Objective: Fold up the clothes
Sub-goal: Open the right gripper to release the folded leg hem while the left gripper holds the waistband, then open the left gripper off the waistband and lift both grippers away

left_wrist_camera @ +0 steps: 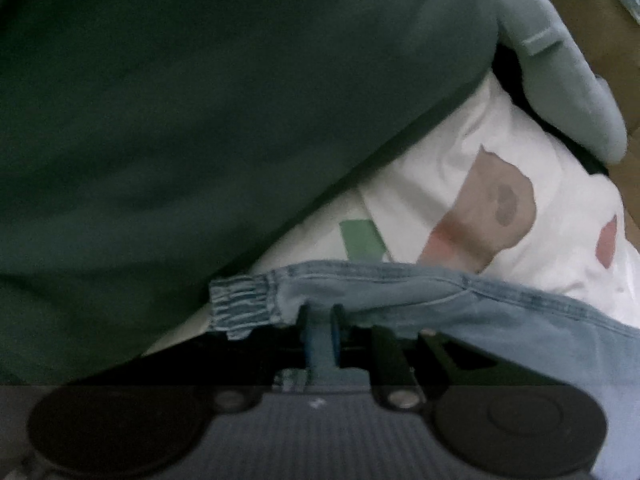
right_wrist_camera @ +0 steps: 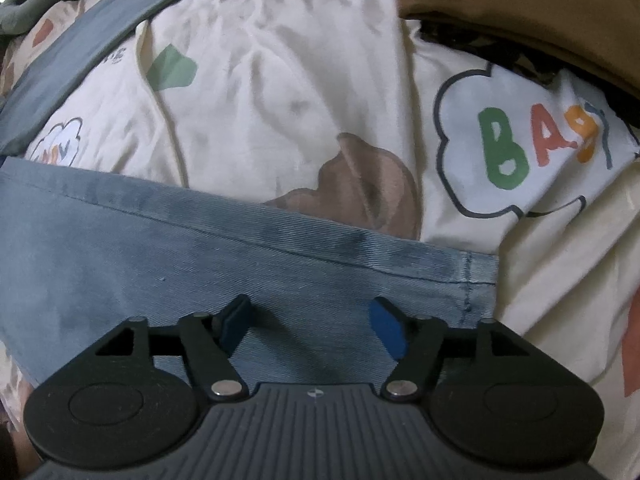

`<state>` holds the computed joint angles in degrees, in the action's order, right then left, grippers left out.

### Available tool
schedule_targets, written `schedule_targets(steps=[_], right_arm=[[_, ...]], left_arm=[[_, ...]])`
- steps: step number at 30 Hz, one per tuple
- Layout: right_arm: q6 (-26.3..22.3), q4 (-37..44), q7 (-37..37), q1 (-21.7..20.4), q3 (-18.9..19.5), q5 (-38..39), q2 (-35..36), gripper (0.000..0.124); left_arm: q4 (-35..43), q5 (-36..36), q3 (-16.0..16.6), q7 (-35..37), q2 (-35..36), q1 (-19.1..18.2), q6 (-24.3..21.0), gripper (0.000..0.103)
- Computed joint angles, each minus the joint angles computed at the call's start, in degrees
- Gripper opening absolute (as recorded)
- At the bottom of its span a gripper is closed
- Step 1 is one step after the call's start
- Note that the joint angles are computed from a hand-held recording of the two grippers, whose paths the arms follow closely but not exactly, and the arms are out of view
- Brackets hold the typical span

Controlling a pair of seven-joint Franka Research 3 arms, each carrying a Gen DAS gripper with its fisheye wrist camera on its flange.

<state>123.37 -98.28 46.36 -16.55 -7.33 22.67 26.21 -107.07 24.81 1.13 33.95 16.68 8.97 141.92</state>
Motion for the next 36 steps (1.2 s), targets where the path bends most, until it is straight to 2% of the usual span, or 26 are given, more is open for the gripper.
schedule_targets(steps=[3, 5, 12, 16, 22, 25, 28, 33, 36], right_arm=[[0.7, -0.9, -0.9, -0.1, 0.2, 0.4, -0.5, 0.076], [1.0, -1.3, -1.3, -0.3, 0.3, 1.0, -0.6, 0.076], [0.3, -0.6, -0.6, -0.2, 0.0, 0.9, -0.2, 0.076], [0.2, -0.3, -0.3, 0.1, 0.0, 0.2, -0.1, 0.076], [-2.7, 2.5, 1.1, 0.6, -0.2, -2.0, 1.4, 0.076], [-3.6, 3.3, 1.7, 0.4, -0.2, -2.0, 1.8, 0.075], [-3.3, 3.1, 1.9, 0.3, -0.1, -1.9, 1.5, 0.075], [-2.4, 2.2, 1.2, -0.3, 0.0, -0.7, 0.1, 0.074], [-2.1, 1.9, -0.4, -1.3, 0.2, 1.2, -1.2, 0.074]], left_arm=[[0.1, -0.1, 0.4, -1.3, 0.6, 0.2, 0.4, 0.003], [-0.1, -0.6, 0.3, -1.4, 1.1, 0.6, 1.2, 0.003], [3.5, 1.0, 1.1, -0.8, 5.4, -0.1, -1.3, 0.003], [7.9, 5.0, 1.8, 1.3, 8.6, -1.6, -5.6, 0.004], [13.1, 5.5, 1.7, -0.8, 11.2, -2.9, -12.0, 0.003], [10.2, 4.3, 0.9, -0.6, 8.2, -2.2, -10.2, 0.003], [6.9, 4.4, 0.6, -2.1, 4.5, -2.6, -10.1, 0.009], [0.4, 4.4, -0.5, -4.6, -2.7, -2.8, -9.9, 0.01], [-3.8, 4.4, -1.3, -6.3, -8.2, -3.0, -10.8, 0.018]])
